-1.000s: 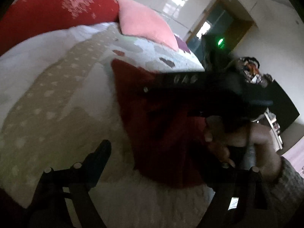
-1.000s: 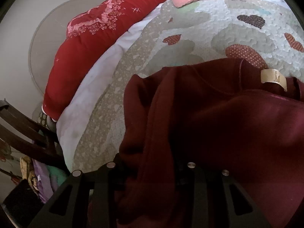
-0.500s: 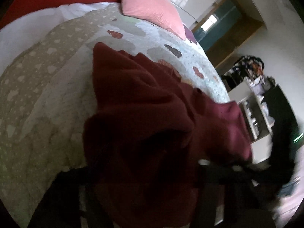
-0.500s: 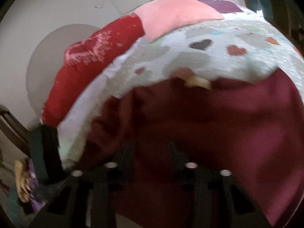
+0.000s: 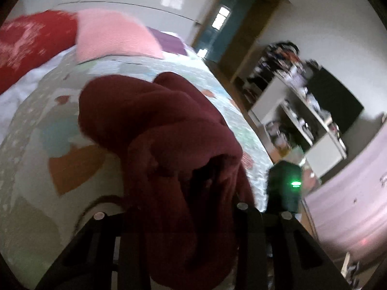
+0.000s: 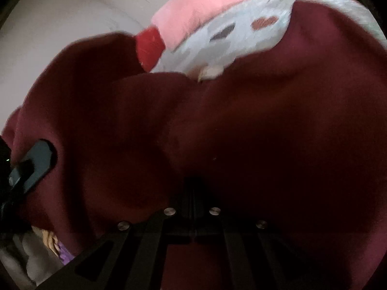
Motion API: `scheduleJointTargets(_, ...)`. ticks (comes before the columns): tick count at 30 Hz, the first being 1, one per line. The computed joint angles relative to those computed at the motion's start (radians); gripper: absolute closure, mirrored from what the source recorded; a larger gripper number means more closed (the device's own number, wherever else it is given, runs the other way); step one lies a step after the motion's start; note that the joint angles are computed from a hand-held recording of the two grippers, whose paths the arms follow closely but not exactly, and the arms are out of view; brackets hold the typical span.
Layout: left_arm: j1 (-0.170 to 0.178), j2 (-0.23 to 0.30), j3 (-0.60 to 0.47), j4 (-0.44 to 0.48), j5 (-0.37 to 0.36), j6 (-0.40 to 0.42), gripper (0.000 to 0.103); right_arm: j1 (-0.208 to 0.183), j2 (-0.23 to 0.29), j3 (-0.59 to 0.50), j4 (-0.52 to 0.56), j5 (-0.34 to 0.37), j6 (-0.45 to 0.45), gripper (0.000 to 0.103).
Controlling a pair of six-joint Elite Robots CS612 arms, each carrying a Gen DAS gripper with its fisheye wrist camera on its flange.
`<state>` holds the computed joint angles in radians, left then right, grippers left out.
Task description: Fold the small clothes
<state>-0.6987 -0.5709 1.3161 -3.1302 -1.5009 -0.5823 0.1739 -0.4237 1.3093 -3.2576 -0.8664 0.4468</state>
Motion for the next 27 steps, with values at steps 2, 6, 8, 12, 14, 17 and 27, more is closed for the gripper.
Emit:
scheduleJointTargets(2,-0.011,0.019,-0.042,0.045,0.0,0.019,0.072,-0.031,-0.02,0.074,-0.148,-0.019,0.081,0.103)
scheduleJointTargets(6,-0.034,0.078,-0.153,0.166,-0.012,0.056,0.072,-0.084,-0.055,0.206,-0.332,-0.096,0.176,0.103)
scheduleJointTargets(8,-0.05,0.109,-0.208,0.234,0.0,0.1,0.072,-0.107,-0.068,0.267,-0.397,-0.131,0.214,0.103)
scheduleJointTargets(12,-0.082,0.132,-0.243,0.294,0.09,0.197,0.057,-0.121,-0.084,0.326,-0.444,-0.2,0.239,0.096)
scheduleJointTargets(14,-0.091,0.113,-0.21,0.265,0.1,0.23,0.047,-0.126,-0.093,0.343,-0.463,-0.225,0.245,0.096)
scheduleJointTargets(17,-0.084,0.076,-0.146,0.187,0.029,0.254,0.041,-0.126,-0.118,0.358,-0.484,-0.261,0.214,0.096)
scheduleJointTargets(27,-0.066,0.008,0.026,0.059,0.067,0.126,0.041,-0.082,-0.162,0.269,-0.354,-0.075,-0.139,0.096)
